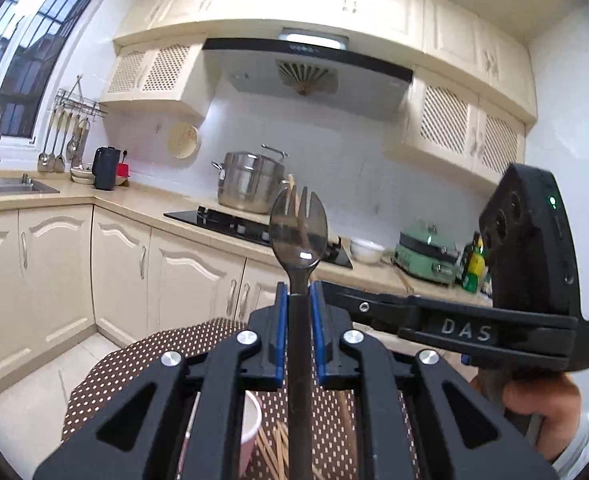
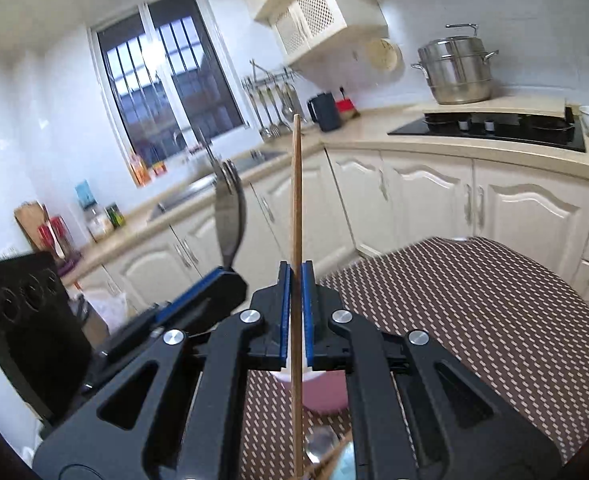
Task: Organize utensils
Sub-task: 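Drop the spork into the pink cup with the left gripper while the right lowers its chopstick in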
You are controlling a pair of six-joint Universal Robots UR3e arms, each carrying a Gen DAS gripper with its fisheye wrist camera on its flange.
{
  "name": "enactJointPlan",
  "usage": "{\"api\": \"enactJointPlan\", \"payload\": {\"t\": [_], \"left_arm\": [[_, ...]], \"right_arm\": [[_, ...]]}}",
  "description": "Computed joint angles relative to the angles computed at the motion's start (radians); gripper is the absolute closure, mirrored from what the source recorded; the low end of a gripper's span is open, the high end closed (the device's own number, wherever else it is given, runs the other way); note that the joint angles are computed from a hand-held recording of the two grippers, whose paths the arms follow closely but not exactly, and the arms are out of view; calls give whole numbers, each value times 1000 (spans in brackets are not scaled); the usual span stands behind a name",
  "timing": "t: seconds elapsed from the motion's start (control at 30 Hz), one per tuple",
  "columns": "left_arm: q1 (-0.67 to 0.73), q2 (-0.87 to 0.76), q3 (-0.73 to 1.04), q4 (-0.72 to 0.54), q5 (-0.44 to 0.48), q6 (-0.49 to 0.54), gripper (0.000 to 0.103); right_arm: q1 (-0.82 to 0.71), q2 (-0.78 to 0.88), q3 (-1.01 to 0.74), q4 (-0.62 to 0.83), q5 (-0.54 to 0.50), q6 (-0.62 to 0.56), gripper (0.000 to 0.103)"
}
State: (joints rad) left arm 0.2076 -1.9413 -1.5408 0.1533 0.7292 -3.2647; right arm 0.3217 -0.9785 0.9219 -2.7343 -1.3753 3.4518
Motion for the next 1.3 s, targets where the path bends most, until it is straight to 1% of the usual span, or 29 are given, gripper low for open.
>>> {"api": "enactJointPlan", "payload": {"t": [0.1, 0.17, 0.27, 0.3, 0.33, 0.4, 0.47, 0.6, 0.67, 0.73, 0.9, 1.0, 1.1, 1.2, 1.3], "left_arm": [[-11, -93, 102, 15, 30, -48, 92], [-15, -135, 135, 36, 47, -74, 92], [-20, -191, 174, 89, 81, -110, 92], [-22, -208, 191, 96, 94, -117, 92], [-23, -231, 211, 109, 104, -128, 92], [-32, -257, 234, 122, 133, -119, 92], [-47, -291, 254, 148, 178, -93, 92], [-53, -352, 291, 144, 209, -81, 92], [-44, -358, 278, 133, 201, -84, 92], [-37, -356, 242, 153, 198, -83, 92], [-24, -315, 123, 203, 186, -7, 92], [-9, -290, 58, 213, 164, 10, 92], [12, -268, 3, 228, 137, 0, 92], [22, -236, -55, 233, 124, 21, 91], [36, -202, -110, 241, 105, 38, 91]], "right_arm": [[-9, 80, -109, -27, 16, 28, 97], [-15, 114, -144, -61, 23, 42, 97], [-25, 150, -146, -174, 35, 80, 97], [-24, 150, -137, -194, 32, 85, 97], [-26, 170, -165, -198, 34, 89, 97], [-22, 196, -200, -200, 22, 86, 97], [-10, 229, -233, -221, -14, 76, 97], [6, 309, -331, -221, -71, 72, 97], [11, 345, -375, -205, -84, 71, 97], [15, 370, -394, -213, -95, 73, 97], [23, 406, -420, -231, -126, 69, 97], [31, 417, -427, -241, -147, 57, 97], [40, 418, -418, -255, -161, 43, 97], [48, 414, -403, -266, -170, 35, 97], [55, 391, -349, -284, -175, 25, 97]]}}
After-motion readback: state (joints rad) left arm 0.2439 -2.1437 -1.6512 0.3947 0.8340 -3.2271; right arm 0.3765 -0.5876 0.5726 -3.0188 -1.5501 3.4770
